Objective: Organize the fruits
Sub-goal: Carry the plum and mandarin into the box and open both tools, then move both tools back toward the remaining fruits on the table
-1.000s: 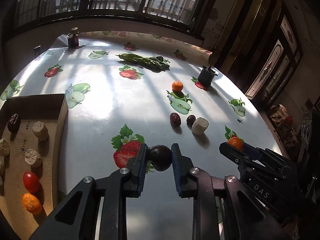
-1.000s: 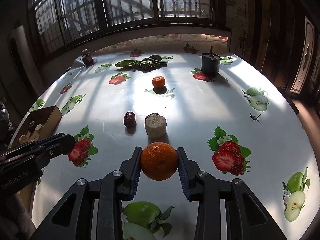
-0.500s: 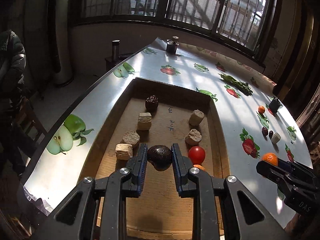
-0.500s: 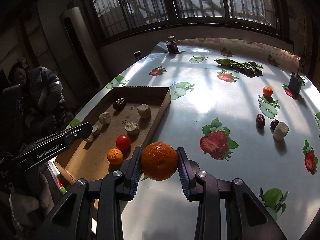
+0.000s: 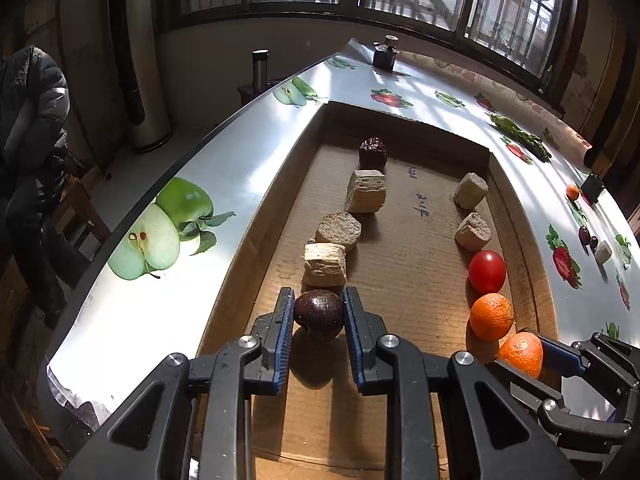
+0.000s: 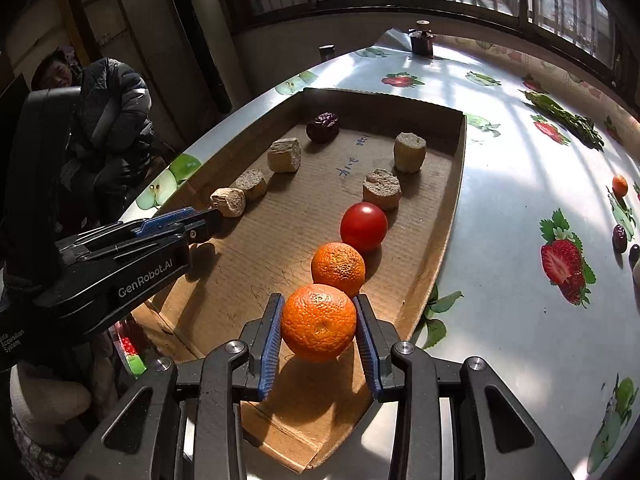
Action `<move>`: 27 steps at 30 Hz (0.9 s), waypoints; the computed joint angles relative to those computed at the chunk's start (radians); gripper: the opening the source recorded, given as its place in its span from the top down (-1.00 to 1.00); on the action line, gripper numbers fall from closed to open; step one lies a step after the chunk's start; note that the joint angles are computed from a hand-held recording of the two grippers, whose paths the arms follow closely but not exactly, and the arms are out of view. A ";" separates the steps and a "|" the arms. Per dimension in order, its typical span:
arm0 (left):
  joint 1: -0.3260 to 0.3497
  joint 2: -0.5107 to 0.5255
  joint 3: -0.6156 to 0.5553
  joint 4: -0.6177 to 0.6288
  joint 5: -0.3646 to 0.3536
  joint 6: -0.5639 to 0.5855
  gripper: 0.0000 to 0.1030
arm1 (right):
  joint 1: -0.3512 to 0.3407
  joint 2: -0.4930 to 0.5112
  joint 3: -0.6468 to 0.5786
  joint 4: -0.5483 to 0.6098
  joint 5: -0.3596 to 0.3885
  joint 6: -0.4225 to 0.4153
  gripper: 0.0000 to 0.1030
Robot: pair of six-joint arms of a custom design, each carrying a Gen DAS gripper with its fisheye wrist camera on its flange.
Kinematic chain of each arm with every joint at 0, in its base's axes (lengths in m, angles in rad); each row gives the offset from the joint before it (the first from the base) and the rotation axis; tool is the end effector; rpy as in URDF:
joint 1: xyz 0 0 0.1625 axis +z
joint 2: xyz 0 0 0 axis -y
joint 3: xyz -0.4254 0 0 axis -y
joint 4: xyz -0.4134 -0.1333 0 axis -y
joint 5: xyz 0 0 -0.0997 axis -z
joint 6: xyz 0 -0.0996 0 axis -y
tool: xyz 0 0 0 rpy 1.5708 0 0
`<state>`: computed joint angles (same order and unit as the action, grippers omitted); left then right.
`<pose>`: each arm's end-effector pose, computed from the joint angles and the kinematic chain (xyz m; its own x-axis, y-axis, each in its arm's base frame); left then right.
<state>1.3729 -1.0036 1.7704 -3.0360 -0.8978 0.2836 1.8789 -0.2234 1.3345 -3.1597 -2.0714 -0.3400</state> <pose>0.0632 -0.6784 0.2389 -0.7696 -0.0196 -0.6382 0.3811 0.7879 -0.4837 0.3019 -0.6668 -0.1455 -0.7614 -0.3347 0.5552 -0.5550 0.7792 -0.2914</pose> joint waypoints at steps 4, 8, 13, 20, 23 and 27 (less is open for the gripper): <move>0.001 -0.001 0.000 0.003 0.003 -0.020 0.54 | 0.001 0.001 -0.002 0.013 0.013 -0.008 0.25; -0.001 0.000 -0.003 0.002 0.013 -0.024 0.51 | 0.003 0.007 -0.001 -0.002 0.004 -0.023 0.25; -0.007 0.006 0.002 -0.012 0.036 -0.012 0.24 | 0.005 0.011 -0.004 -0.012 -0.001 -0.030 0.25; -0.010 -0.001 0.010 -0.018 0.037 -0.018 0.00 | 0.009 0.013 -0.001 -0.035 -0.009 -0.040 -0.07; -0.015 -0.016 0.021 -0.026 0.026 -0.022 -0.02 | 0.011 0.003 0.017 -0.069 -0.002 -0.047 -0.18; -0.030 -0.028 0.041 -0.060 0.029 -0.013 -0.21 | 0.017 -0.017 0.052 -0.134 -0.012 -0.064 -0.20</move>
